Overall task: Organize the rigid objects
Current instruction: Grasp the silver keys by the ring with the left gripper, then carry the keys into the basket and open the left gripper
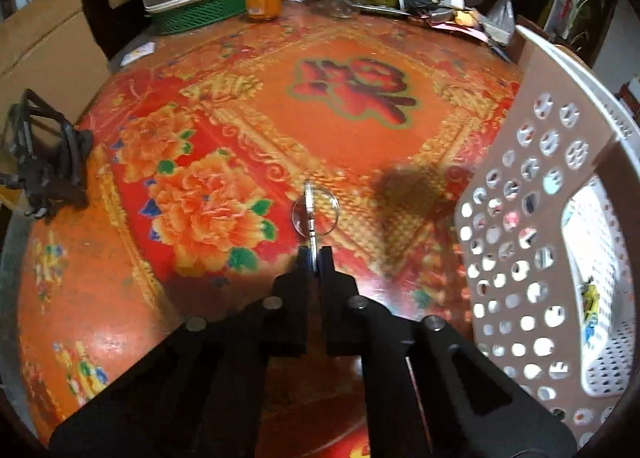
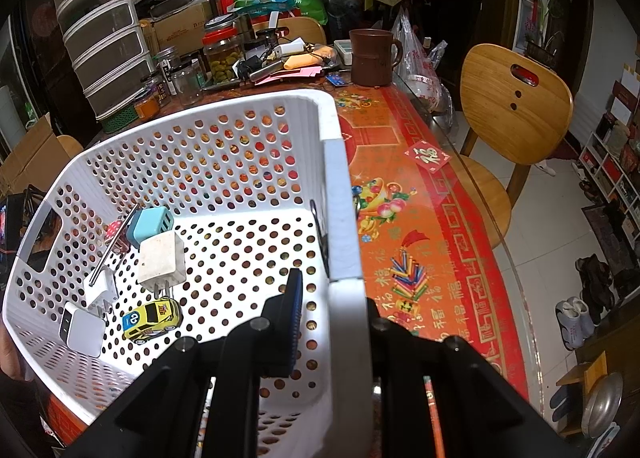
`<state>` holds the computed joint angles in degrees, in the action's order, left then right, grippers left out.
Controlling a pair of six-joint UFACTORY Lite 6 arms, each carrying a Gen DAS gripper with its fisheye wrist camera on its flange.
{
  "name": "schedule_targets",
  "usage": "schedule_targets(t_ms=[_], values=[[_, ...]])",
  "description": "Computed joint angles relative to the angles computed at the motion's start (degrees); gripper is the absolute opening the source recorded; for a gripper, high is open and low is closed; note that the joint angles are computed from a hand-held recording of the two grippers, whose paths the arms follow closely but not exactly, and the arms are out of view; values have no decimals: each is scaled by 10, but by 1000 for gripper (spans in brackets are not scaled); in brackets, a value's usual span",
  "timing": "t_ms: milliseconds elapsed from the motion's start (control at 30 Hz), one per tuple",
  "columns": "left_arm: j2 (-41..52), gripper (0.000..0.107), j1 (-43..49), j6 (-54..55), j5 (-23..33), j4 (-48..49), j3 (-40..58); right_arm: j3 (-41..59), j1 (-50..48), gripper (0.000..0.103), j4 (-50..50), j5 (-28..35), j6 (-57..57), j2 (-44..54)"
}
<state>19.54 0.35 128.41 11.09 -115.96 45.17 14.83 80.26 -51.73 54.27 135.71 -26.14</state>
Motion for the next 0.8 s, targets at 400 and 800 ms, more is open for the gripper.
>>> schedule_targets(t_ms=[400, 800], values=[[-131, 2, 91, -118, 69, 172, -65, -1, -3, 16, 0, -1, -2, -1], [-374, 2, 149, -420, 128, 474, -105, -3, -3, 16, 1, 0, -5, -6]])
